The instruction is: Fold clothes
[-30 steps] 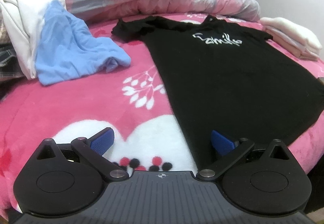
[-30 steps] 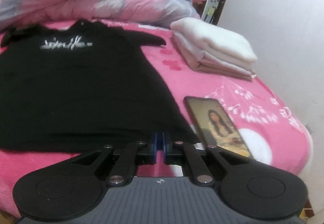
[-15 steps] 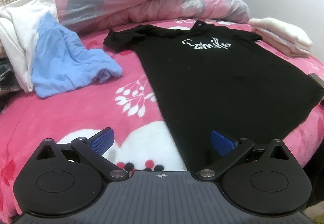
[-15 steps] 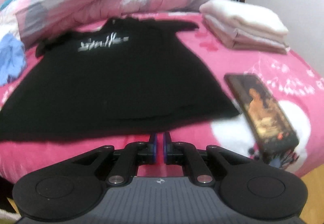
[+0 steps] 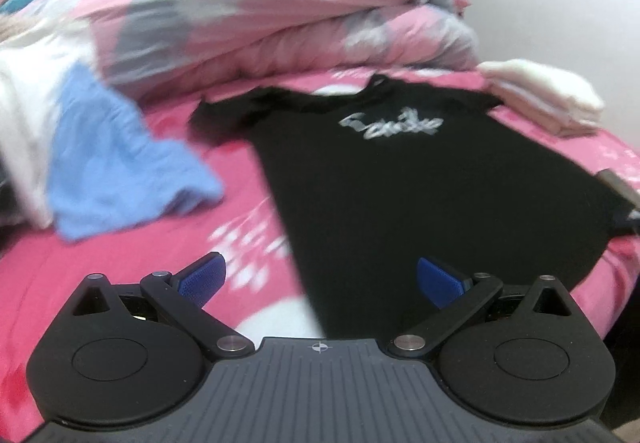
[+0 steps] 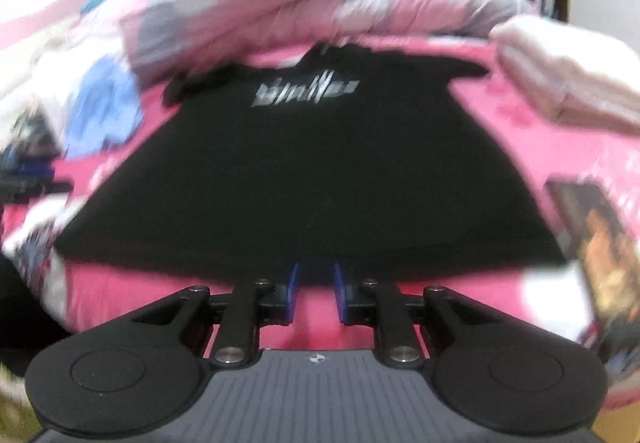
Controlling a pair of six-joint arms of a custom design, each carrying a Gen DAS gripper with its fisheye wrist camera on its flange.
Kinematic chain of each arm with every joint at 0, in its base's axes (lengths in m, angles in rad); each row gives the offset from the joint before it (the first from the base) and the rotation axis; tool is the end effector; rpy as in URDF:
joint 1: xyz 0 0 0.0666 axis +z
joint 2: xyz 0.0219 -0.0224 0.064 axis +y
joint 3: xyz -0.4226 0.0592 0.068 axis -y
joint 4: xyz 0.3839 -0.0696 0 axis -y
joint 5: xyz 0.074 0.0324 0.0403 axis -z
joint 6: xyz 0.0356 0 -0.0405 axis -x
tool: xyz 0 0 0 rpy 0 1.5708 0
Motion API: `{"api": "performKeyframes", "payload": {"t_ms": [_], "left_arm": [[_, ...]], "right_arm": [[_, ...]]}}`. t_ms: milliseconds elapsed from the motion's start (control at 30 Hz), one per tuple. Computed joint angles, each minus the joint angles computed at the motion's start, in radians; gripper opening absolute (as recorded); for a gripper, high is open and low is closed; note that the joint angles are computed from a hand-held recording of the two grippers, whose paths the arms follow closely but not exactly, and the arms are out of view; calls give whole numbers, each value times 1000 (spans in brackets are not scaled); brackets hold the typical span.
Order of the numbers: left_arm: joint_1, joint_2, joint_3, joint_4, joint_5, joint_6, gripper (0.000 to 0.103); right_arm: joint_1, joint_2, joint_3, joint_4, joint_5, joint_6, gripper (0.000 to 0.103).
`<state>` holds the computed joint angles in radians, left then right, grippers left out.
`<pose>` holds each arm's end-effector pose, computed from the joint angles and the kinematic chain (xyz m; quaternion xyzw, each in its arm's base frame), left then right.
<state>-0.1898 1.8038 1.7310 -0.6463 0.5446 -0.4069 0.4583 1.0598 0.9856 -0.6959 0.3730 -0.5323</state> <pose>0.6318 -0.1406 0.4292 0.3640 0.8057 -0.2004 0.4221 0.3056 0.1358 0.4293 0.1057 0.9017 0.0318 0.4181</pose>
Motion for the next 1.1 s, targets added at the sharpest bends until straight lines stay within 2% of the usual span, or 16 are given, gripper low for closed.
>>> {"api": "performKeyframes", "payload": {"t_ms": [133,233,267,333,433,500,567,667,767,867,933,967,1033,1100], "left_arm": [[-46,9,-6,1,69,-52,94],[-72,24,-10,-52,63,-121,74],[-75,30,-11,-70,61,-140,72],[-71,36,-19,-92,71,-164,72],[-55,36,-29,-96,106,-169,73],[-46,35,-32,-102,125,-167,74],[-40,31,-39,-101,133,-174,76],[-35,25,-54,-89,140,-182,80],[-31,19,-67,-76,144,-183,81],[-27,14,-78,-67,146,-180,81],[-26,9,-87,-57,143,-176,81],[-26,6,-92,-52,138,-172,81],[-26,1,-99,-48,134,-168,81],[-24,-2,-106,-43,137,-168,81]], "right_arm": [[-99,88,92,45,-11,77,20],[-194,207,179,15,-81,103,20],[-217,246,211,-4,-97,108,20],[-261,320,273,-44,-115,127,20],[-322,403,334,-58,-64,163,19],[-360,440,365,-49,-17,158,20],[-402,465,398,-67,22,98,20],[-404,426,388,-78,-21,45,21],[-338,357,355,-58,-240,108,21],[-257,400,395,-115,-365,217,21],[-234,467,440,-131,-344,264,21],[-241,502,458,-104,-333,269,20],[-280,548,496,-54,-331,213,18],[-306,577,534,-45,-270,168,19]]}}
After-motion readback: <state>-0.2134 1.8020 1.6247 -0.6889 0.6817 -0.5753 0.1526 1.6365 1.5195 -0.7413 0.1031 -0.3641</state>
